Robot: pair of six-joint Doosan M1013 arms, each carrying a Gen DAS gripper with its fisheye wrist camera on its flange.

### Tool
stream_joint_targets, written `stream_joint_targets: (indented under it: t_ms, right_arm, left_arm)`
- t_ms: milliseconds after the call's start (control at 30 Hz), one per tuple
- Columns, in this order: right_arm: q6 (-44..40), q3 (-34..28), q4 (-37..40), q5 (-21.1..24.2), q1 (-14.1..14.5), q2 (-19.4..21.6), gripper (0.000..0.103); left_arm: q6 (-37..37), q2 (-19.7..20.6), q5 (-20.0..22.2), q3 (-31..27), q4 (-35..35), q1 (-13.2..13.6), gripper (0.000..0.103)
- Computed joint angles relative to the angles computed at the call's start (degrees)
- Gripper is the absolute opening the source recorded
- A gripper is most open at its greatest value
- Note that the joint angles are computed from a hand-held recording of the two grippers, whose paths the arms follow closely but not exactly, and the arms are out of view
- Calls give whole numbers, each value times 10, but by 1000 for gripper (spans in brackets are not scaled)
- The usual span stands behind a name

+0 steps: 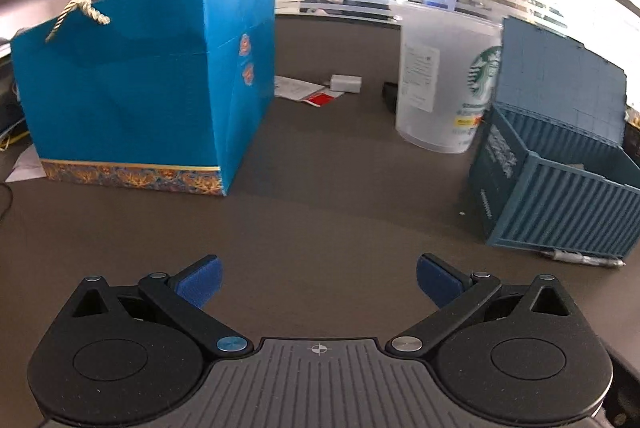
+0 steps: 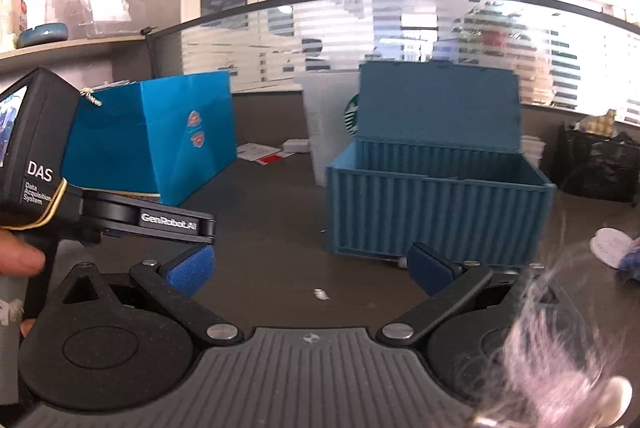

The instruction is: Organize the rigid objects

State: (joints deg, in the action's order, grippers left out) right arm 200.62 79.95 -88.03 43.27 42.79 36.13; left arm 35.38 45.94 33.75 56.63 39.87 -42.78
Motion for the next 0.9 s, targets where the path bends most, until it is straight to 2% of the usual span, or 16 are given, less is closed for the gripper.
stream_joint_targets:
  t_ms: [67,233,400,600,900]
  right_arm:
    - [-14,-8,9,-10,-1,4,103]
    - [-39,-22,33,-26,-3,13,103]
    - [-49,-29,50,-35,-5,17,103]
    - [-54,-32,57,-39,-6,19,103]
    - [-56,-34,67,-43,-6,20,103]
  left_arm:
    - [-31,-2,-6,9,26,1,103]
    - [-37,-2,-19,14,19,8,103]
    - [-17,-1,-29,15,11,10,103]
    - [6,2,-19,6,-27,13,103]
    - [11,0,-25,12,-20,13,103]
